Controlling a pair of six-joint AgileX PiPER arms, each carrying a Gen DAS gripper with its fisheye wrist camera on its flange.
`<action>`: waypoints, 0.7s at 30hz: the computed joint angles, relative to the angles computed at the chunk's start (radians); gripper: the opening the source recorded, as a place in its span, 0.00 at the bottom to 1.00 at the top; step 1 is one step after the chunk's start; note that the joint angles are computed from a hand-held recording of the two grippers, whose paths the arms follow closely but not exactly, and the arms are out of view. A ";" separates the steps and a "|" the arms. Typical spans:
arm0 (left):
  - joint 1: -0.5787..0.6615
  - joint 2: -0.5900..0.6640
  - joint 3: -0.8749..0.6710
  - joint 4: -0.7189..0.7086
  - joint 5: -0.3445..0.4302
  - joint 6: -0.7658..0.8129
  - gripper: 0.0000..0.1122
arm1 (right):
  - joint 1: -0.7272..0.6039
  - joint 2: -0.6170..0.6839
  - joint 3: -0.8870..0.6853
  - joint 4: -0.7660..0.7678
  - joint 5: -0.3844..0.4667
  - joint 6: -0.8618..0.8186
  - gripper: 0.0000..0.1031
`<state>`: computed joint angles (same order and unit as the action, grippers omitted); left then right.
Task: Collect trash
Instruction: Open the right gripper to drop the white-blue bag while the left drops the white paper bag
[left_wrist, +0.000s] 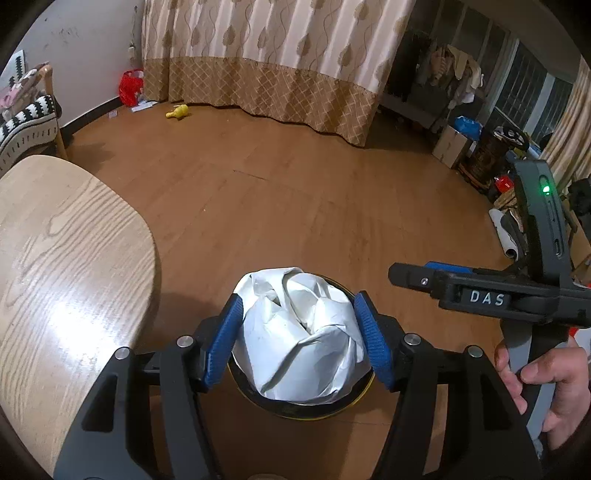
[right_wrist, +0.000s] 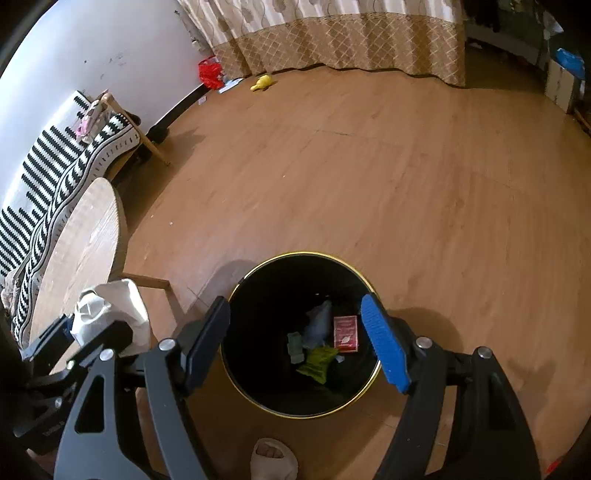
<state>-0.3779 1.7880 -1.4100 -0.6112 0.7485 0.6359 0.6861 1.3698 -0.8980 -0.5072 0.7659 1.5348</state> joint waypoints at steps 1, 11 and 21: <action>-0.002 0.008 -0.006 -0.001 0.002 -0.001 0.54 | 0.000 -0.006 0.005 -0.003 0.000 0.010 0.69; -0.007 0.085 -0.043 -0.052 0.020 0.017 0.59 | -0.007 -0.051 0.039 -0.028 0.018 0.060 0.70; -0.019 0.068 -0.011 -0.013 -0.048 -0.019 0.83 | -0.004 -0.074 0.053 -0.038 0.021 0.086 0.73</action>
<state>-0.3972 1.8560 -1.4210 -0.6246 0.7008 0.6164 0.6817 1.2957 -0.8446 -0.5450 0.7867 1.6212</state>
